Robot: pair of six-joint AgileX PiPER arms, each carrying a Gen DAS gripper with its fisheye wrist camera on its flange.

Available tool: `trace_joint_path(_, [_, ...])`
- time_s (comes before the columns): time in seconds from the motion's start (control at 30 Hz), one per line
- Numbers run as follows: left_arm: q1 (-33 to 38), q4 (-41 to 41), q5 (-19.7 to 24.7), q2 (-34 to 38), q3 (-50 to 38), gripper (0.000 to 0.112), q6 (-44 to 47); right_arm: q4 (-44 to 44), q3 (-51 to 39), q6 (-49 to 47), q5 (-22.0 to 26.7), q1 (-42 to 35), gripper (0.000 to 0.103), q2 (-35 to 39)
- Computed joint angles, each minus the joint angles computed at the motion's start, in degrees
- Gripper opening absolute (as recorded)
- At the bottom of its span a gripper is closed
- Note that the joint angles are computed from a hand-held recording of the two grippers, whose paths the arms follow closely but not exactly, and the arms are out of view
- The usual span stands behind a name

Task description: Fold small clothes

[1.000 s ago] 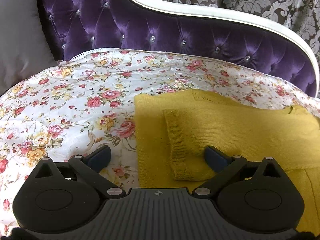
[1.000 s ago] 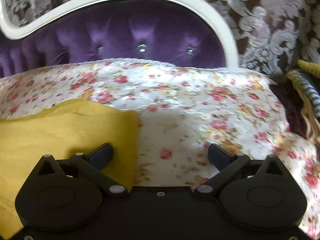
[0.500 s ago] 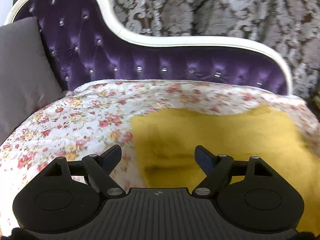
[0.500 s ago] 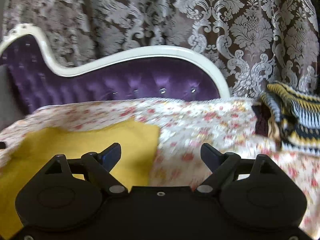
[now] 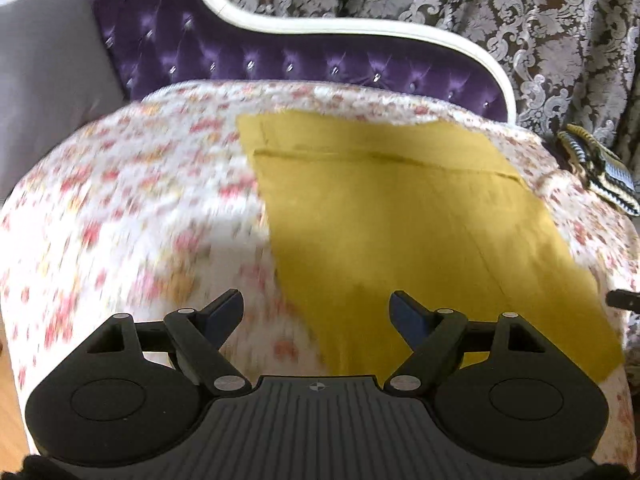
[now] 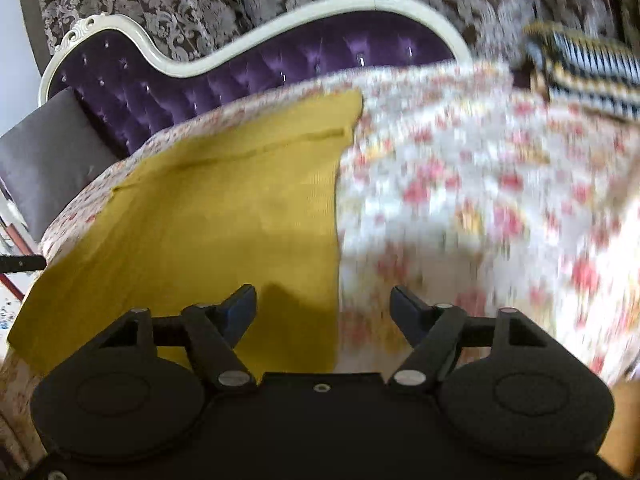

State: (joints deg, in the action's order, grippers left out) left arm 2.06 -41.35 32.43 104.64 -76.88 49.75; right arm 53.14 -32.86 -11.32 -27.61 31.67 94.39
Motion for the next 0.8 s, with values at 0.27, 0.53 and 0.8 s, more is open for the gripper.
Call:
trace_joint_path(0.27, [3.1, -3.35, 1.84, -5.31, 8.49, 0.08, 2.34, -20.58, 6.52, 27.7, -6.41, -0.72, 0.07, 2.88])
trace_joint_path(0.53, [2.49, -4.26, -0.37, -8.82, 14.07, 0.08, 6.29, -36.11, 12.49, 48.24, -16.54, -2.75, 0.06, 5.1])
trace_joint_path(0.8, [2.24, -7.32, 0.3, -10.42, 16.64, 0.08, 11.51, -48.11, 15.53, 61.82, -27.95, -6.28, 0.018, 8.7])
